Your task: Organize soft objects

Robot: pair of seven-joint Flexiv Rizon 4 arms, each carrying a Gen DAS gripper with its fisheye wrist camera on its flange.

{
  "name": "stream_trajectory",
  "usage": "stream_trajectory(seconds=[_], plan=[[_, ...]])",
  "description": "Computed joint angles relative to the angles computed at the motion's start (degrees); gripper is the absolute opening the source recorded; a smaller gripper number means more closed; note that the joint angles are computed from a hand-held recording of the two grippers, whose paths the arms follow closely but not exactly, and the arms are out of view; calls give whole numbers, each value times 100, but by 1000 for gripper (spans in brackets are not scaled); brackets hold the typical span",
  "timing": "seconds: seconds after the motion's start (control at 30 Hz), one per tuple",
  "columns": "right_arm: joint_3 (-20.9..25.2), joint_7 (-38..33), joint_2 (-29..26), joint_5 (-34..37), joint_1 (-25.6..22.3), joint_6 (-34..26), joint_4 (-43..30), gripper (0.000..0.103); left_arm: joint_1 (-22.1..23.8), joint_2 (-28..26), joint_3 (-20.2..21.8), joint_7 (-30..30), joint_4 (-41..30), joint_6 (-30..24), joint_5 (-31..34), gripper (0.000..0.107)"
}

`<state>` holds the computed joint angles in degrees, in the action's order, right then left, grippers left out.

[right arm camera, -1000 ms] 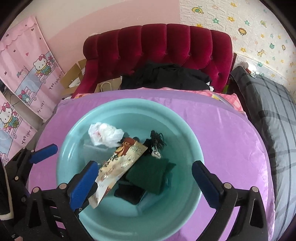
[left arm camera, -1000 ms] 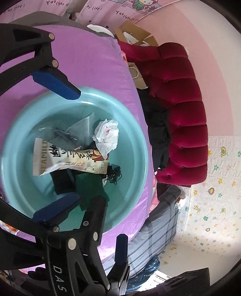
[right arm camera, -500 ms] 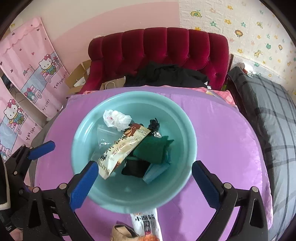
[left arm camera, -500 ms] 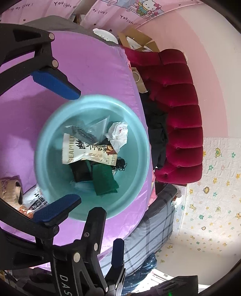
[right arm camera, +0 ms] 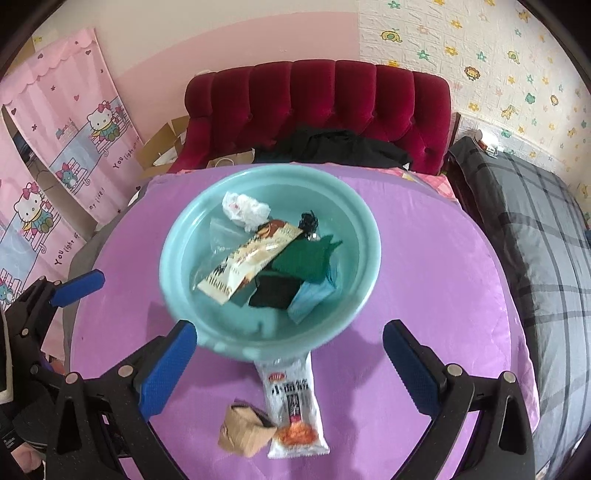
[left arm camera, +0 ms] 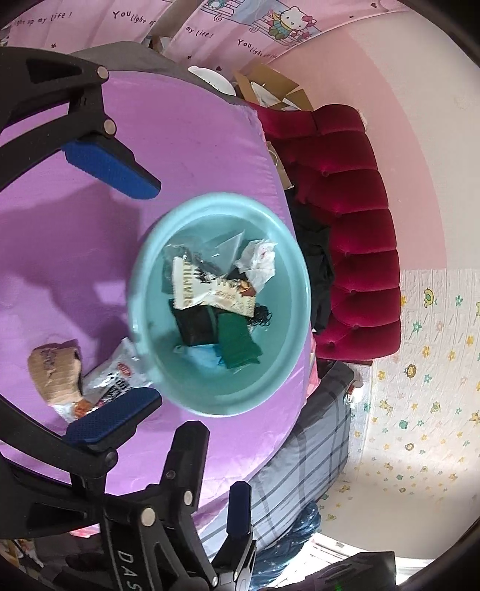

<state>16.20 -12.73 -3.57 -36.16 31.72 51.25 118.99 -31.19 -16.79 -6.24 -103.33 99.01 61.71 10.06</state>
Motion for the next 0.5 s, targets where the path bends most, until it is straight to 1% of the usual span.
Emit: stream_trajectory(seconds=[0.17, 0.4, 0.5], plan=[[113, 285, 206, -82, 30, 46, 321, 103, -120, 161, 29, -141, 250, -26, 268, 103], [255, 673, 426, -221, 55, 99, 708, 103, -123, 335, -94, -244, 730, 140, 218, 103], [303, 857, 527, -251, 46, 178, 884, 103, -178, 382, -94, -332, 873, 201, 355, 103]])
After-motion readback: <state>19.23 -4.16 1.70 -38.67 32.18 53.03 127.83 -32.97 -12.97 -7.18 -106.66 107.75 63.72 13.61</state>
